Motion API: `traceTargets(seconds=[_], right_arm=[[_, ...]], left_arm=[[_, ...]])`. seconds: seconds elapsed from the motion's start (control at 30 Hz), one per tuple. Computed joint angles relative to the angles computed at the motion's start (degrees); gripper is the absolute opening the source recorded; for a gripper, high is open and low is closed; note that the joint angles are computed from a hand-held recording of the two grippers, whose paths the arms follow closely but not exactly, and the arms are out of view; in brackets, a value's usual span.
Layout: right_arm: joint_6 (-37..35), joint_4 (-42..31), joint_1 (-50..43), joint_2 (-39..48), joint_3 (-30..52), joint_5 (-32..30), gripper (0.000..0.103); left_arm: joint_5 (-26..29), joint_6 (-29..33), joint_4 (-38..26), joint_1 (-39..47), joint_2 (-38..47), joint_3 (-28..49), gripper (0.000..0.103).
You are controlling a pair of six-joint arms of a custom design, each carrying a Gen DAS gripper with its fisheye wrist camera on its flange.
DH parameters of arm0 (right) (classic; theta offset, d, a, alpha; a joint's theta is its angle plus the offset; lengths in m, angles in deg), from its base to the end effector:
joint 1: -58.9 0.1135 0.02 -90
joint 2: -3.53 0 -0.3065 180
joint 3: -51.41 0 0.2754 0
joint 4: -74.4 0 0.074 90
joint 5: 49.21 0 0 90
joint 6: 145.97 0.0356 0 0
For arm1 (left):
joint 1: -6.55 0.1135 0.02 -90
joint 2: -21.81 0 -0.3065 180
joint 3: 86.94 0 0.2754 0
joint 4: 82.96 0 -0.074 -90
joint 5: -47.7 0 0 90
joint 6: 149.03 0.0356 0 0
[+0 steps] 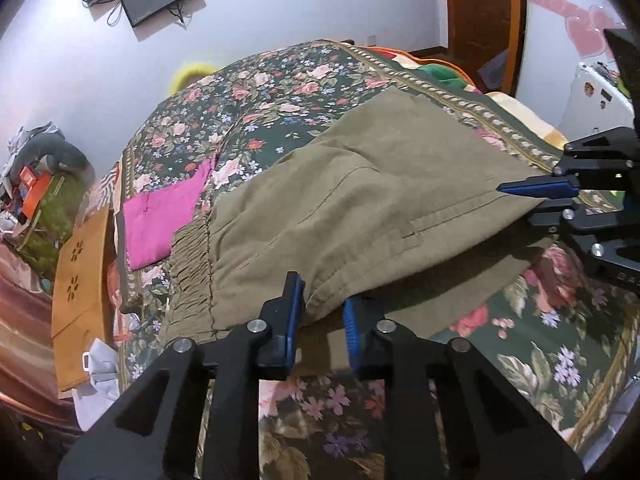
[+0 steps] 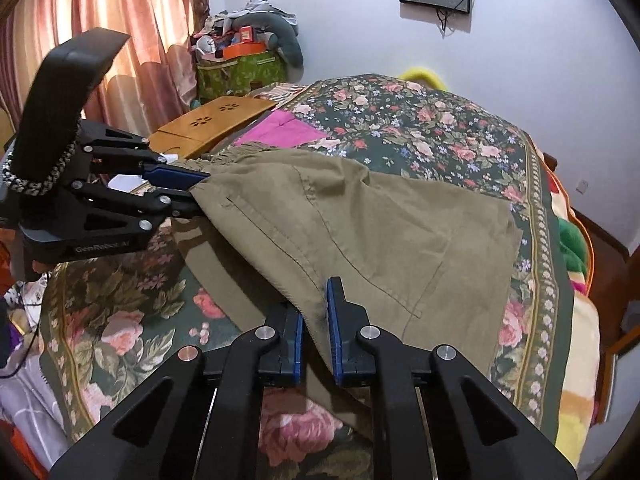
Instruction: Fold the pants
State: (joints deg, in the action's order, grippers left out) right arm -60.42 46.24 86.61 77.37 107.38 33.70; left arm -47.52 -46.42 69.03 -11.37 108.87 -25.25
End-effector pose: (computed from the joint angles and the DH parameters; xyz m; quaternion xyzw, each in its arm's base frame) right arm 0.2394 0.1307 0.2447 -0.2786 0.8829 0.1315 0.3544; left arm 0.3040 -0.0949 0.2138 0.2359 0.9187 0.0286 0.3155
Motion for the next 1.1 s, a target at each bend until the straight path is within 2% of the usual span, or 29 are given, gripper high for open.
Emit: traceTargets(seconds=[0.2, 0.4, 0.47, 0.63, 0.67, 0.73, 0.77, 0.87, 0.93, 1.1], right_arm=[[1.6, -0.5, -0.1, -1.6, -1.9, -1.0, 0.010], [2.6, -2.4, 0.2, -3.2, -2.5, -0.4, 0.016], [2.6, -3.0, -0.4, -4.5, -2.7, -1.2, 0.020], [5.1, -3.5, -2.2, -8.8, -3.9, -2.7, 0.034], [5.7, -3.4, -2.7, -9.6, -4.1, -3.1, 0.037], [7.1, -3.3, -3.6, -10.7, -4.1, -3.7, 0.044], [8.0, -3.0, -4.1, -11.1, -4.0, -3.7, 0.050], [10.1, -2.1, -5.1, -11.0, -3.6, -3.5, 0.064], [11.8, -1.1, -6.0, -9.8, -3.2, -3.4, 0.069], [13.5, -1.5, -7.7, -3.2, -1.1, -6.3, 0.069]], left_arm=[[1.5, -1.0, -0.6, -0.2, -1.8, -1.7, 0.015], [3.7, -1.4, -3.8, 0.9, -2.2, -2.1, 0.029], [5.1, -1.8, -4.3, 2.1, -3.4, -2.4, 0.040], [9.3, -4.0, -5.8, 7.8, -7.8, -3.0, 0.058], [9.5, -4.3, -5.7, 8.7, -8.3, -3.0, 0.071], [8.3, -4.7, -4.7, 10.9, -9.2, -3.1, 0.088], [7.8, -4.8, -4.2, 11.8, -9.4, -3.1, 0.091], [7.5, -5.2, -5.3, 15.0, -6.9, -0.7, 0.091], [7.8, -6.0, -5.8, 16.8, -4.4, 0.9, 0.091], [10.7, -7.7, -7.0, 19.7, 3.0, 3.8, 0.091]])
